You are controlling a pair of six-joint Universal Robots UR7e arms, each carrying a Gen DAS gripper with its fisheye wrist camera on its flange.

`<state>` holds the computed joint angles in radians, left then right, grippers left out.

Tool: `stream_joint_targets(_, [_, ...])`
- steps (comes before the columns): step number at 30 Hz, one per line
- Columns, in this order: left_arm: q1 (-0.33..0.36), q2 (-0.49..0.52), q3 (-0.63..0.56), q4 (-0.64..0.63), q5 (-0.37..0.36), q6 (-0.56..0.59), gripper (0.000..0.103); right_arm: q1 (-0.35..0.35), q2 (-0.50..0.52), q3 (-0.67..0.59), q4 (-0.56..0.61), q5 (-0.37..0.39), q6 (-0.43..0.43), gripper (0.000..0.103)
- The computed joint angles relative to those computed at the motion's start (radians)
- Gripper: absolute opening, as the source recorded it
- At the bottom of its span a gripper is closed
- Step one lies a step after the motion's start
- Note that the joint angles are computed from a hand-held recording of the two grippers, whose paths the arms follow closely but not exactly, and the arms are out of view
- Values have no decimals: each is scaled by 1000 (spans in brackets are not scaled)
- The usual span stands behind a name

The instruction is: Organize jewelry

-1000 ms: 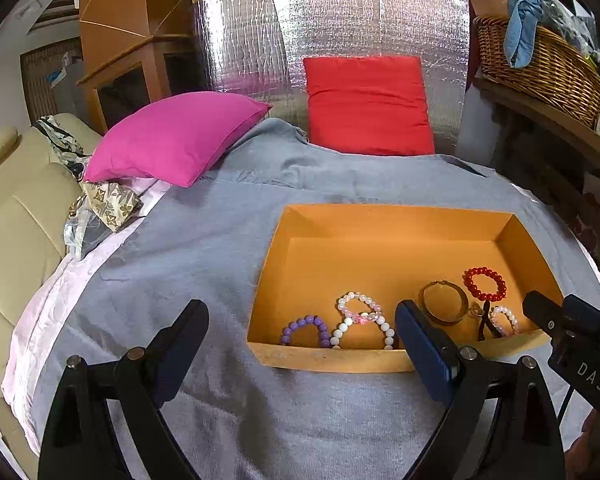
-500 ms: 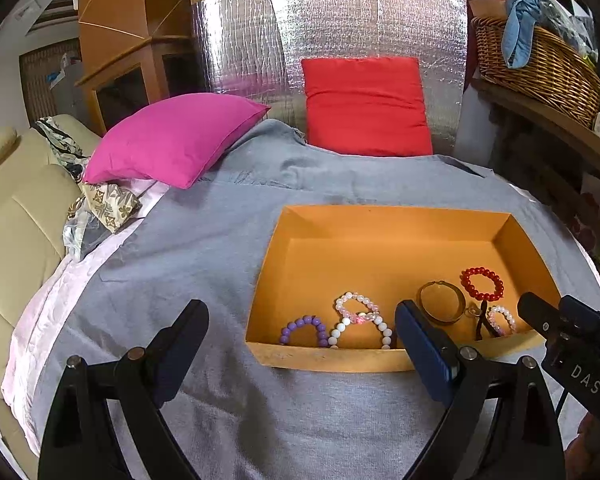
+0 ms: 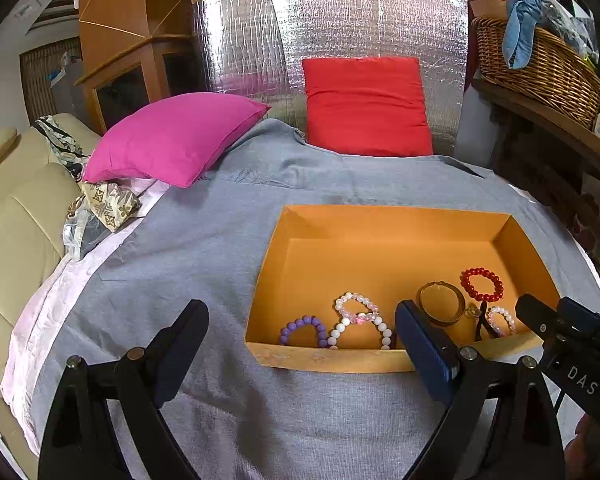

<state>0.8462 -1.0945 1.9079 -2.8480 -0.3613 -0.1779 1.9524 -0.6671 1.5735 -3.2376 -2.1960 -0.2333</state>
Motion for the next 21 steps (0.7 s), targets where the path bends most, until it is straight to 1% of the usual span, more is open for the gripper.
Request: stream_joint_targets(21, [-1, -2, 0, 3, -2, 2, 94, -1, 4, -3, 0, 2, 5, 71])
